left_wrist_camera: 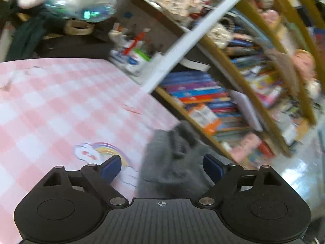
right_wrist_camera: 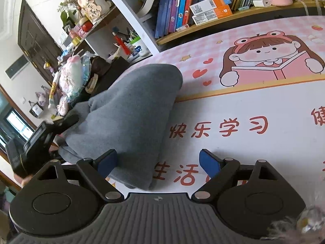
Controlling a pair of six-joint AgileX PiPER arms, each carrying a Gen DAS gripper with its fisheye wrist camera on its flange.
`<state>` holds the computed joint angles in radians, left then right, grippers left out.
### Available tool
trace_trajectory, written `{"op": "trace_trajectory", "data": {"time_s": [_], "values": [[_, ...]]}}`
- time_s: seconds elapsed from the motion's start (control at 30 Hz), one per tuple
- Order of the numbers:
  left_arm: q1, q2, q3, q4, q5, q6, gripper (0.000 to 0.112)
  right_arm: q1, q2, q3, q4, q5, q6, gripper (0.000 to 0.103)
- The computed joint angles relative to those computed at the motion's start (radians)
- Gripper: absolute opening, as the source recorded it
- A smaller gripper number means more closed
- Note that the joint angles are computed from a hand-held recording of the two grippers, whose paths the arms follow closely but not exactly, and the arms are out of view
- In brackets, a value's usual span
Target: Fold clothes
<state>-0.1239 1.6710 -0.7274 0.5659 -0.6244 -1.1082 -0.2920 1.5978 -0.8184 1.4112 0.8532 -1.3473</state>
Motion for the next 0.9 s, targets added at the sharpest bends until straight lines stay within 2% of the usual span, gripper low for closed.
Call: {"op": "trace_trajectory", "data": {"time_s": [0.1,0.27,0.43,0.5,0.6,0.67,0.73,0.8,0.9], "values": [[-0.019,-0.014,-0.007,0.051,0.038,0.038,0.096,-0.012,0.026,-0.018,0.002,0.04,0.037,0.087],[-0.016,0.044,-0.065,0.136,0.046,-0.092,0.095,-0.005,0.068,-0.061,0.001,0.076,0.1,0.087],[-0.033,0.063,-0.099,0.218,0.053,-0.186,0.077,-0.007,0.119,-0.103,0.016,0.12,0.171,0.082],[-0.023,0.063,-0.085,0.264,0.004,-0.233,0.067,-0.016,0.121,-0.101,0.009,0.137,0.172,0.076],[-0.033,0.068,-0.076,0.292,-0.042,-0.262,0.063,-0.04,0.107,-0.089,-0.004,0.146,0.167,0.072],[-0.048,0.076,-0.075,0.293,-0.064,-0.27,0.06,-0.064,0.097,-0.079,0.001,0.154,0.165,0.065],[-0.072,0.078,-0.074,0.266,-0.068,-0.258,0.058,-0.084,0.084,-0.071,0.006,0.155,0.156,0.046],[-0.111,0.067,-0.075,0.218,-0.039,-0.215,0.056,-0.078,0.019,-0.032,0.025,0.104,0.075,0.035],[-0.148,0.061,-0.09,0.206,0.01,-0.182,0.056,-0.044,-0.084,0.03,0.074,0.002,-0.087,0.033]]}}
